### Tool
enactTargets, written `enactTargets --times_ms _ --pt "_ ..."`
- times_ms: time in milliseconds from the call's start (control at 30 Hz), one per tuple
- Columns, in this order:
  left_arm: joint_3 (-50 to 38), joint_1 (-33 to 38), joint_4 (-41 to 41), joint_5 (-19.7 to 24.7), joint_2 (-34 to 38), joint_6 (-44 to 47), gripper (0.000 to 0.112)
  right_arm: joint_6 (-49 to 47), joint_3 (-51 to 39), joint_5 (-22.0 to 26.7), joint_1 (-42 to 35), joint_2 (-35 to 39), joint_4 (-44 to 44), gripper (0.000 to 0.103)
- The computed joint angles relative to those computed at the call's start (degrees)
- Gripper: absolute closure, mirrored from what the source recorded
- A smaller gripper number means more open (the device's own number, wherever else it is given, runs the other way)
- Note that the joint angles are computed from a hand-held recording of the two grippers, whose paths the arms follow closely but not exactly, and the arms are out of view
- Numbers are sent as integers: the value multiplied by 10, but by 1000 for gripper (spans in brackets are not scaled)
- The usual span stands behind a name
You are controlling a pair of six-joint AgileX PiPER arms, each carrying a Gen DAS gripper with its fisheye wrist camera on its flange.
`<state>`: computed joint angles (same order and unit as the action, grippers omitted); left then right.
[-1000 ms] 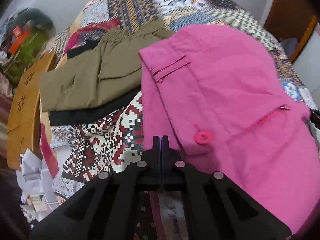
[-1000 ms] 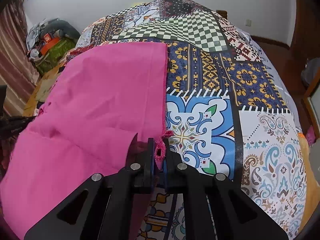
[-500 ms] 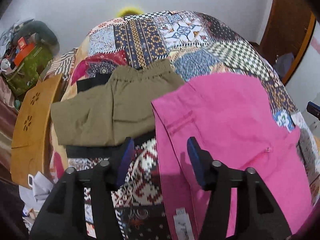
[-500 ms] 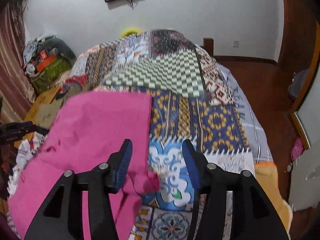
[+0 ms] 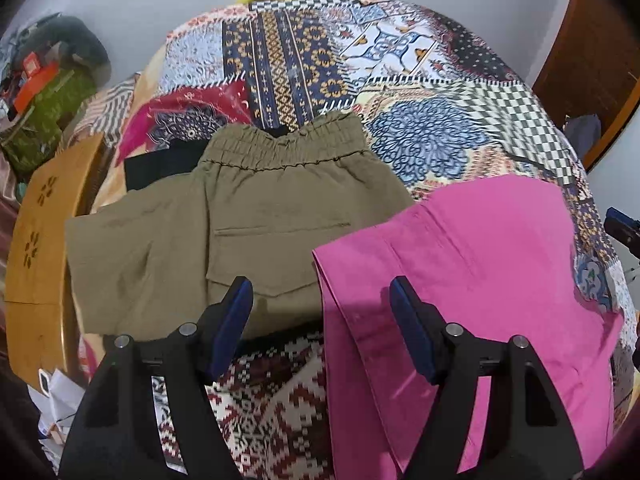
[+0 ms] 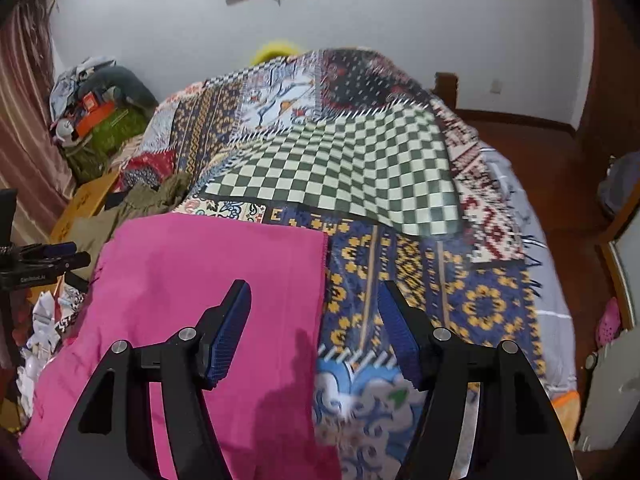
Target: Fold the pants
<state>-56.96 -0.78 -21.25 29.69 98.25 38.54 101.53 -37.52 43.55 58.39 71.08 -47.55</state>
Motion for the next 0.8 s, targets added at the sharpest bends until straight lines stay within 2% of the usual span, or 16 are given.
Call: enactTargets --times_ms 133,300,367,433,500,533,633,667,700,733,800 --pt "-10 -6 4 -13 38 9 42 -47 4 -83 -70 35 9 41" --pt "-6 1 -67 -23 56 88 41 -80 -3 -154 -126 85 1 41" --pt "-18 8 -93 -3 69 109 44 -73 3 -184 -145 96 -10 41" --pt "-38 21 -128 36 87 135 57 -88 6 -225 -167 110 1 49" --pt "-51 29 -150 64 98 140 65 -55 13 -247 -176 113 -29 56" --pt "-52 28 -155 65 100 136 66 -23 17 -251 -174 112 -57 57" --pt "-45 19 -159 57 94 132 78 4 17 -253 -172 111 -78 74" --pt "-38 13 -151 44 88 125 81 -4 13 -247 -168 113 -69 85" --pt "-31 3 -132 28 80 107 90 -27 5 -235 -164 116 -51 96" --pt "-23 -9 -101 7 71 78 95 -58 -4 -225 -161 117 -26 97" --pt "-13 -16 -69 -7 53 51 99 -90 -27 -196 -154 127 -5 98"
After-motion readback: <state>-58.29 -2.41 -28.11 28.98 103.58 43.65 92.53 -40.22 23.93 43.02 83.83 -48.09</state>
